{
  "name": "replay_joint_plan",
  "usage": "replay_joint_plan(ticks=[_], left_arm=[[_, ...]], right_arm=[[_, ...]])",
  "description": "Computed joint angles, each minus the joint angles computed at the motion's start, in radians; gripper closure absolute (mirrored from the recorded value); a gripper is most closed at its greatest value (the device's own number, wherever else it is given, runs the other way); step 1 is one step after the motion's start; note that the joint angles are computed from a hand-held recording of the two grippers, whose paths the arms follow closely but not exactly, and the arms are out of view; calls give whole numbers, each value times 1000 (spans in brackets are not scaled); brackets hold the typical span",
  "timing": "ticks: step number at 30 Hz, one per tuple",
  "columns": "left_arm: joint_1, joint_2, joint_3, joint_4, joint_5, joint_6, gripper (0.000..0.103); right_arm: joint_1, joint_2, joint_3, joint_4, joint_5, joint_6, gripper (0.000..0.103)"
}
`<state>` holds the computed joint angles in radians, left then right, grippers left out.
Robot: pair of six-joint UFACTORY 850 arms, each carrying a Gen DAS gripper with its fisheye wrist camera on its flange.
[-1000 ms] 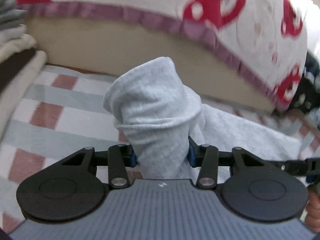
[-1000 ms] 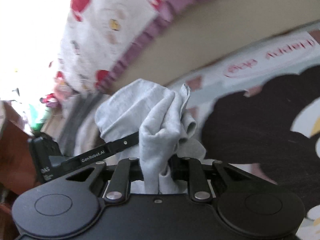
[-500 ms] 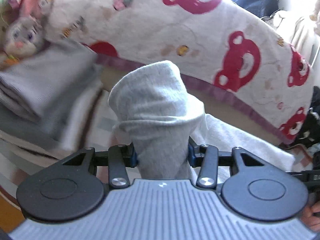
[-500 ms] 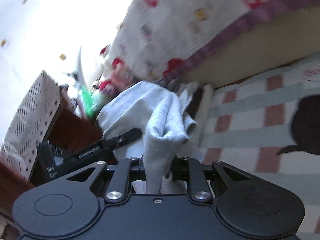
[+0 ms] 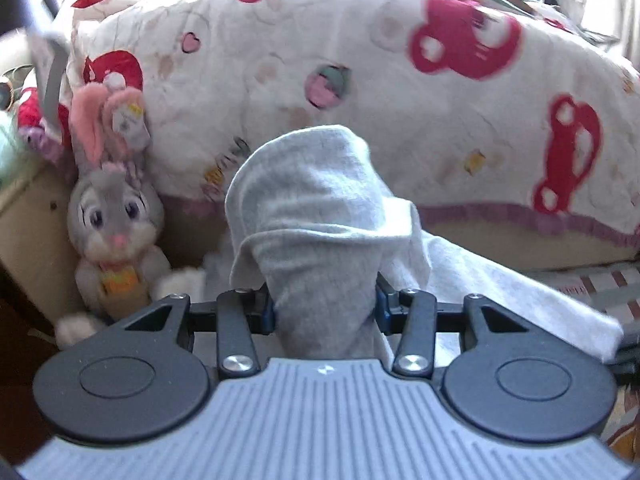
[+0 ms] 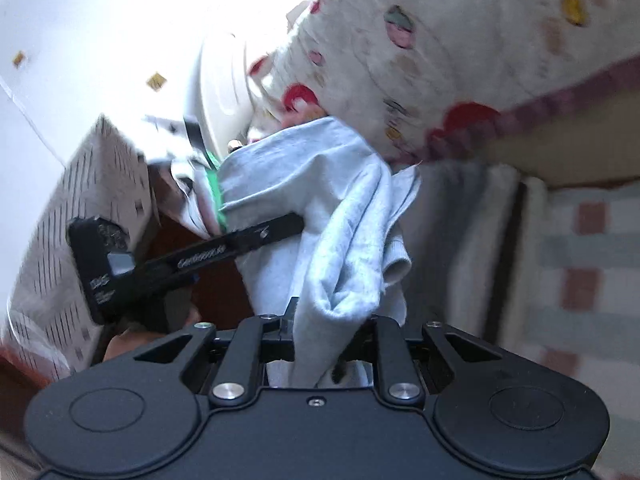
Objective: Fold clothes
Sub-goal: 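Lift the folded shirt with both grippers and carry it toward the clothes stack, then lower the folded shirt onto the clothes stack and open both grippers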
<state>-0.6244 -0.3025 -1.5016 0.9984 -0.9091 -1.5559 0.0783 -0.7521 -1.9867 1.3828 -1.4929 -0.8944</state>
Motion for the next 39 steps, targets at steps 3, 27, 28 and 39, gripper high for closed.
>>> replay_joint_plan(ticks=[3,27,28,39], left_arm=[[124,-23,-34,-98,64,189,57],[244,169,386,8,490,-417,75],[245,170,367,-9,468,-369,77],[186,22,110,-82,-27,-29,62]], right_arm=[[60,-39,1,125,82,41,82],[121,-281,-196,24,32,185,82],[124,-287,-202,54,17,223,83],[182,-162,-16,-40,-12,106,82]])
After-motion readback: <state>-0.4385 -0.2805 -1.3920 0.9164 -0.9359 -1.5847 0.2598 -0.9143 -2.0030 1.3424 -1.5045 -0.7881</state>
